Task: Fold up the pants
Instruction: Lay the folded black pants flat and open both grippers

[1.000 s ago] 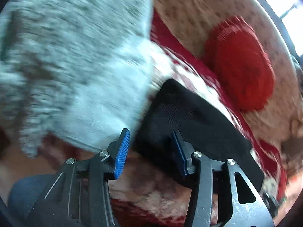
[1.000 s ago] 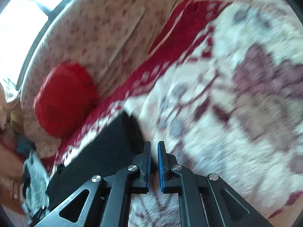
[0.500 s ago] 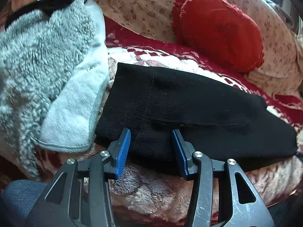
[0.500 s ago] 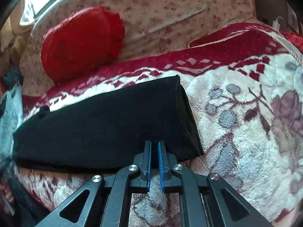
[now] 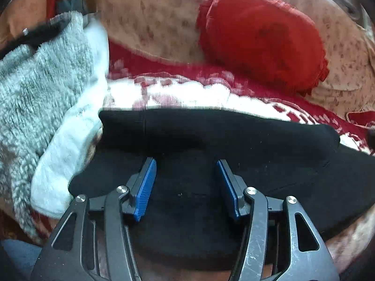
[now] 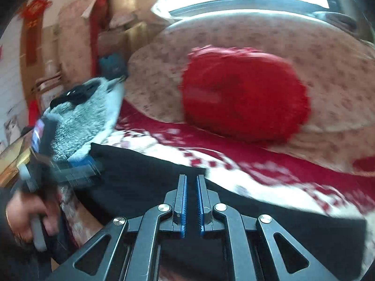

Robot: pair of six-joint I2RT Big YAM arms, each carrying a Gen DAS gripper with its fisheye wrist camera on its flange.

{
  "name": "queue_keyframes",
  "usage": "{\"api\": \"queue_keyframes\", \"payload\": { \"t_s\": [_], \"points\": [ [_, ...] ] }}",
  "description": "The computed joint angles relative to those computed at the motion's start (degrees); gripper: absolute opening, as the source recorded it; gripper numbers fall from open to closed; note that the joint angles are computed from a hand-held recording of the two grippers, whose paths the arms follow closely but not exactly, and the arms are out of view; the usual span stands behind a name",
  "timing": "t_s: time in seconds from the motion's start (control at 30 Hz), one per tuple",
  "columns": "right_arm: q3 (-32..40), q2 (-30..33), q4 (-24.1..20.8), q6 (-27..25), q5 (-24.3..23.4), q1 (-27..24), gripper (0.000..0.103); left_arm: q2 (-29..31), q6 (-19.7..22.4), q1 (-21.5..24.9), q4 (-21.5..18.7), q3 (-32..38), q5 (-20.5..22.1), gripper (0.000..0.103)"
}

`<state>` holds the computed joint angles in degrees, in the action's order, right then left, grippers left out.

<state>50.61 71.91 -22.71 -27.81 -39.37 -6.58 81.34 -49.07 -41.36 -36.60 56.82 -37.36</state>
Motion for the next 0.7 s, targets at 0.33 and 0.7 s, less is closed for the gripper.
{"api": "queue_keyframes", "payload": {
  "t_s": [0.33,0.7],
  "points": [
    [7.84,11.85,-5.66,3.15,13.78,5.47,0.006,-1.85,-0.57,0.81,1.47,-1.00,2.56,0.057],
    [-13.20,-1.36,7.76,-5.54,3.08,4.42,0.010,-1.63,-0.29,-1.03,2.20,-0.71,-0.57,0.061]
  ]
}}
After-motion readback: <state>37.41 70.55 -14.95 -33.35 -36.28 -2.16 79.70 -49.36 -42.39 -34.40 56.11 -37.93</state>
